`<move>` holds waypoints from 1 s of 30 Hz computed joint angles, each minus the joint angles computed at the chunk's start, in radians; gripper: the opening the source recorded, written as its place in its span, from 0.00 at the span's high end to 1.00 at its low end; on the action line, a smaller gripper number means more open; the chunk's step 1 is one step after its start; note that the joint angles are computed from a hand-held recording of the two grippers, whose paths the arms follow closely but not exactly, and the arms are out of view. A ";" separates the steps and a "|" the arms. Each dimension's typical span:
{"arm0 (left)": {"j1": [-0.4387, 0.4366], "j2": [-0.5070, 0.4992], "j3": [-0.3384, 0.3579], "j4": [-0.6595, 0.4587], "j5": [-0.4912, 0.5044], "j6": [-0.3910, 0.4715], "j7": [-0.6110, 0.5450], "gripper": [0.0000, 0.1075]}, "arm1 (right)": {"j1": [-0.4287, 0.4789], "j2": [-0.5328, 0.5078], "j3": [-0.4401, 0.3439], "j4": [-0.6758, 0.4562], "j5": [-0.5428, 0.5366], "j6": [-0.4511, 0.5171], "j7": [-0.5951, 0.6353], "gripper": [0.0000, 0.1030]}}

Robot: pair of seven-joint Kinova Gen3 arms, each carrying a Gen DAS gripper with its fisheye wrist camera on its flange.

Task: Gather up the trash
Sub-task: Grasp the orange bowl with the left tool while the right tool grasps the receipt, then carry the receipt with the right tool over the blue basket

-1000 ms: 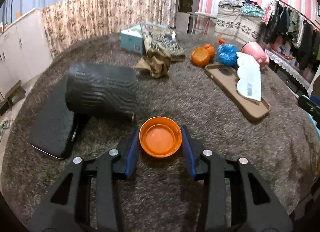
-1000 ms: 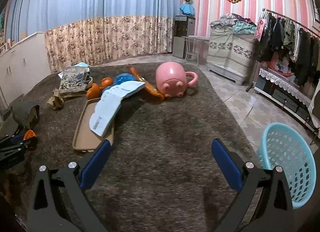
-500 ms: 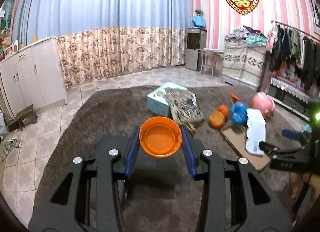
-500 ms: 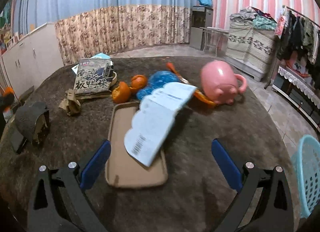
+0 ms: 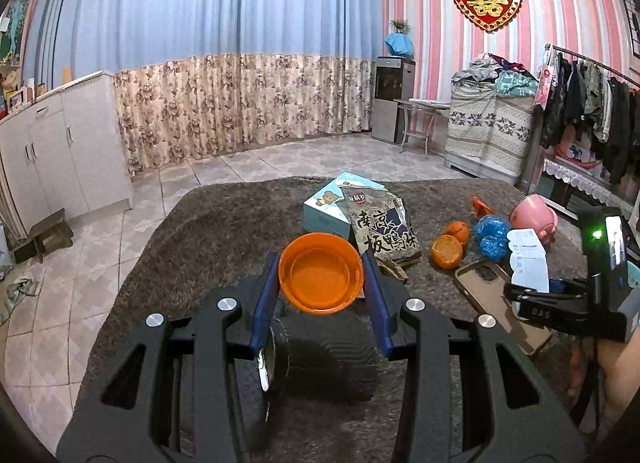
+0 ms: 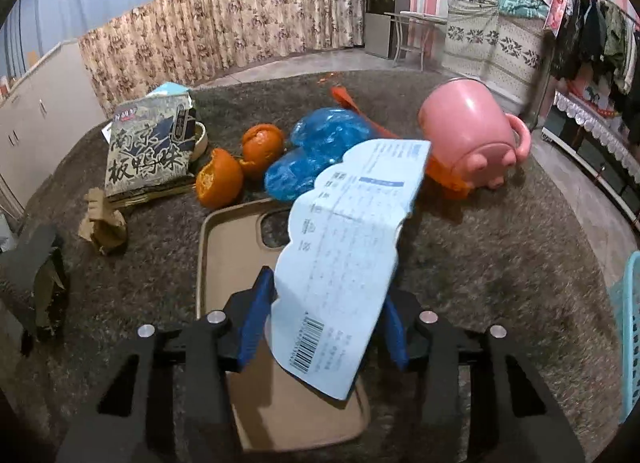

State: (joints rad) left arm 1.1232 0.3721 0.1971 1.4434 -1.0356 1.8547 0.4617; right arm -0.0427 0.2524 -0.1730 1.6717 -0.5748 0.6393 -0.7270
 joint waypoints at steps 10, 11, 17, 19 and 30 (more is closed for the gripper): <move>0.039 0.061 -0.021 -0.119 -0.064 0.013 -0.092 0.63 | 0.188 -0.047 0.063 0.012 -0.243 0.177 0.261 0.54; 0.045 0.074 -0.027 -0.141 -0.073 0.007 -0.109 0.63 | 0.203 -0.051 0.077 0.010 -0.256 0.195 0.279 0.54; 0.078 0.133 -0.078 -0.252 -0.095 -0.047 -0.198 0.63 | 0.304 -0.069 0.157 0.005 -0.345 0.276 0.391 0.54; 0.091 0.156 -0.099 -0.294 -0.099 -0.064 -0.232 0.63 | 0.328 -0.075 0.175 0.006 -0.366 0.279 0.423 0.54; 0.133 0.275 -0.214 -0.521 -0.073 -0.138 -0.420 0.63 | 0.484 0.026 0.194 -0.097 -0.471 0.362 0.464 0.54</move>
